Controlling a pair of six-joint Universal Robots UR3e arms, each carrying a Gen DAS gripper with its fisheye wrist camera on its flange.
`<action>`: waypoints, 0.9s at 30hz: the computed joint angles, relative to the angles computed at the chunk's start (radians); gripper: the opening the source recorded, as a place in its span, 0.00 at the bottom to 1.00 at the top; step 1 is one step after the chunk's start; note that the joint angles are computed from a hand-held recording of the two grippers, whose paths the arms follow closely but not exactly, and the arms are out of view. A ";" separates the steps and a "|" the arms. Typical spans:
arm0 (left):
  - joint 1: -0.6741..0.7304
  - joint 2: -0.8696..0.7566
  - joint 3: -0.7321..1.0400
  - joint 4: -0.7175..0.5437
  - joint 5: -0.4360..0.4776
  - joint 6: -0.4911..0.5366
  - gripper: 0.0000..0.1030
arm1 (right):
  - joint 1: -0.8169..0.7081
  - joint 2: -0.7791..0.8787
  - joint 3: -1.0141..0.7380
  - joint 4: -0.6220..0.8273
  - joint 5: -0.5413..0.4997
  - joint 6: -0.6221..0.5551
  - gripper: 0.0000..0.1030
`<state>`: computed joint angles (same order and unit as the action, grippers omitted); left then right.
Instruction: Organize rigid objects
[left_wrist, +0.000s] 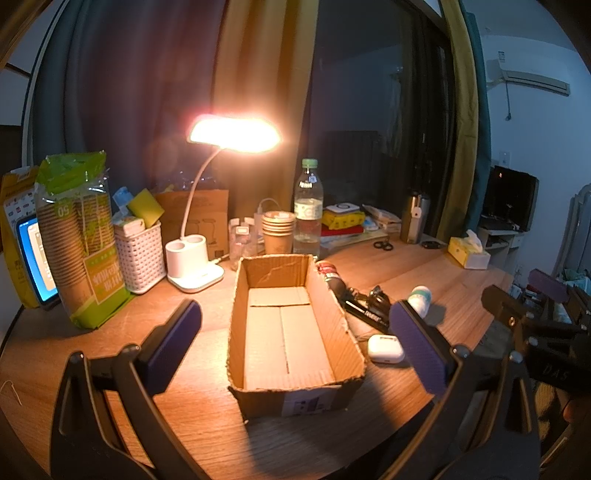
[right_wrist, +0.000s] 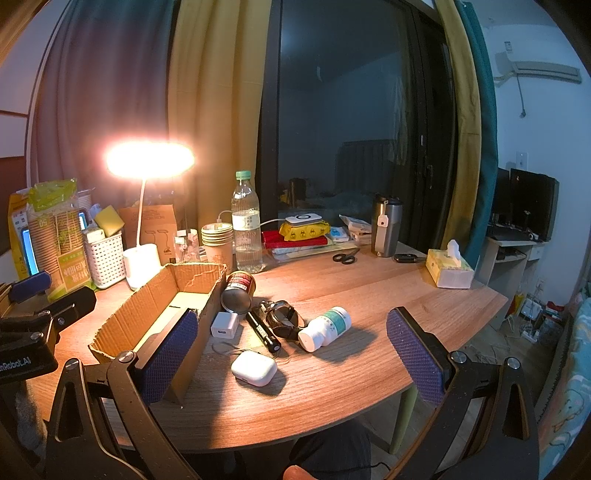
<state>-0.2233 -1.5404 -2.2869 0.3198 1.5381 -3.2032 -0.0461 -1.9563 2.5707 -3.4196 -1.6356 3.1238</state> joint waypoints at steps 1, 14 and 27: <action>-0.001 -0.001 0.000 0.003 0.005 -0.001 1.00 | 0.000 0.001 0.001 -0.002 -0.001 0.000 1.00; 0.116 -0.171 0.217 -0.271 -0.036 0.017 1.00 | -0.018 0.191 -0.136 -0.012 0.041 -0.025 1.00; 0.234 -0.442 0.518 -0.613 -0.159 0.094 1.00 | -0.027 0.542 -0.315 -0.060 0.052 -0.003 1.00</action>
<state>0.0103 -1.9822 -1.7694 -0.2930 1.3792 -3.1092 -0.0733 -1.4140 2.2561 -3.4791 -1.5834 3.1212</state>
